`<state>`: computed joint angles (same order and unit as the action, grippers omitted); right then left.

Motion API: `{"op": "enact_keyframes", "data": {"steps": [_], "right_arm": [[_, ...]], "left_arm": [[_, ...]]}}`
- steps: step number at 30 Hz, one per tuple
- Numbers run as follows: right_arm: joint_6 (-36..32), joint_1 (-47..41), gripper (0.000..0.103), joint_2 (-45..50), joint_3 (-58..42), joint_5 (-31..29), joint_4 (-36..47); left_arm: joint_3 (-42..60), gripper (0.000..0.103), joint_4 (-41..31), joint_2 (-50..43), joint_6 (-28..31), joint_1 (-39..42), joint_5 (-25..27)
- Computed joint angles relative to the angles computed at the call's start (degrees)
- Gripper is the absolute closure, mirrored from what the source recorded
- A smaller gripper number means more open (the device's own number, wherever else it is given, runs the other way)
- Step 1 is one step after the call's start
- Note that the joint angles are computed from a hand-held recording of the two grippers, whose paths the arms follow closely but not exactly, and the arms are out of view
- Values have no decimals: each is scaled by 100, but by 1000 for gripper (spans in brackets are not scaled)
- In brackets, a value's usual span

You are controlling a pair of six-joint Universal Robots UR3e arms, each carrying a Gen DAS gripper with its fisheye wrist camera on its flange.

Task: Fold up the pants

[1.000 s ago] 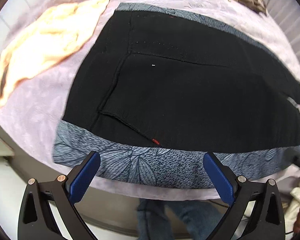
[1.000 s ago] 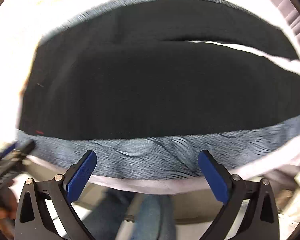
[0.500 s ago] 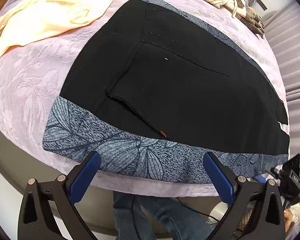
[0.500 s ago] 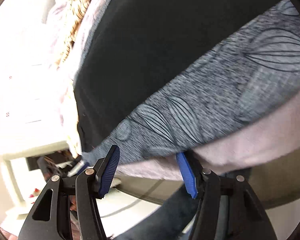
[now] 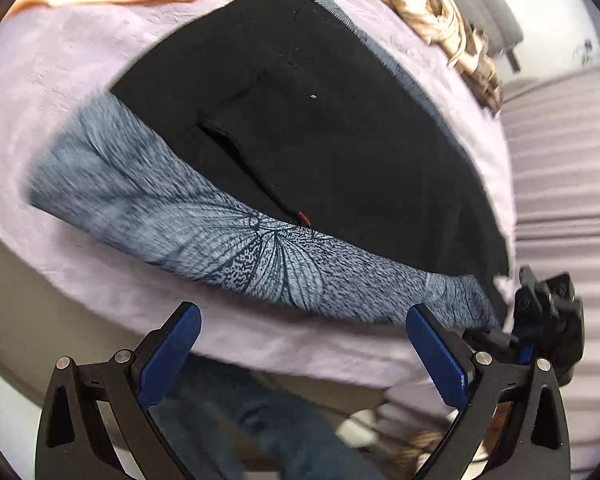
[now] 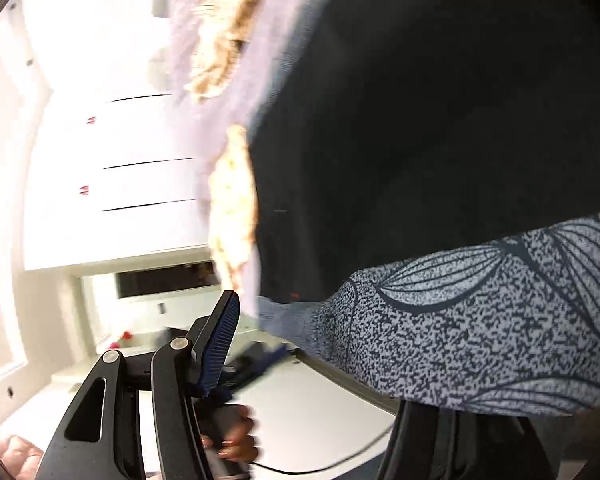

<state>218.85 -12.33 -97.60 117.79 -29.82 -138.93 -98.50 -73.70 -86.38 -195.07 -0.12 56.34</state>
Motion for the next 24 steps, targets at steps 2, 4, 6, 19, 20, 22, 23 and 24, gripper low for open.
{"op": "enact_keyframes", "data": {"steps": [2, 4, 6, 19, 20, 22, 23, 24], "right_arm": [[-367, 50, 39, 22, -483, 1, 580], [-825, 32, 39, -102, -621, -18, 1232], [-1188, 39, 39, -124, -682, -68, 1733], [-4229, -4069, 96, -4360, 1078, 250, 8206], [-4242, -3764, 96, -3953, 669, 243, 7781], [-3815, -3077, 96, -2986, -229, 80, 6717], [-3889, -2850, 96, -2438, -829, 42, 6476], [-4038, -2696, 96, -1922, -1429, -17, 6420]], "left_arm": [[-156, 0, 678, -199, -407, 12, -95], [-189, 0, 1057, -365, -755, 47, -104], [-164, 5, 1233, -493, -998, 87, -57], [1535, 80, -214, -1048, -774, -270, 872], [1899, 80, -352, -1112, -779, -310, 927], [2533, 80, -424, -1274, -735, -295, 902], [3010, 80, -482, -1502, -726, -336, 929], [3610, 80, -550, -1823, -735, -403, 1017]]}}
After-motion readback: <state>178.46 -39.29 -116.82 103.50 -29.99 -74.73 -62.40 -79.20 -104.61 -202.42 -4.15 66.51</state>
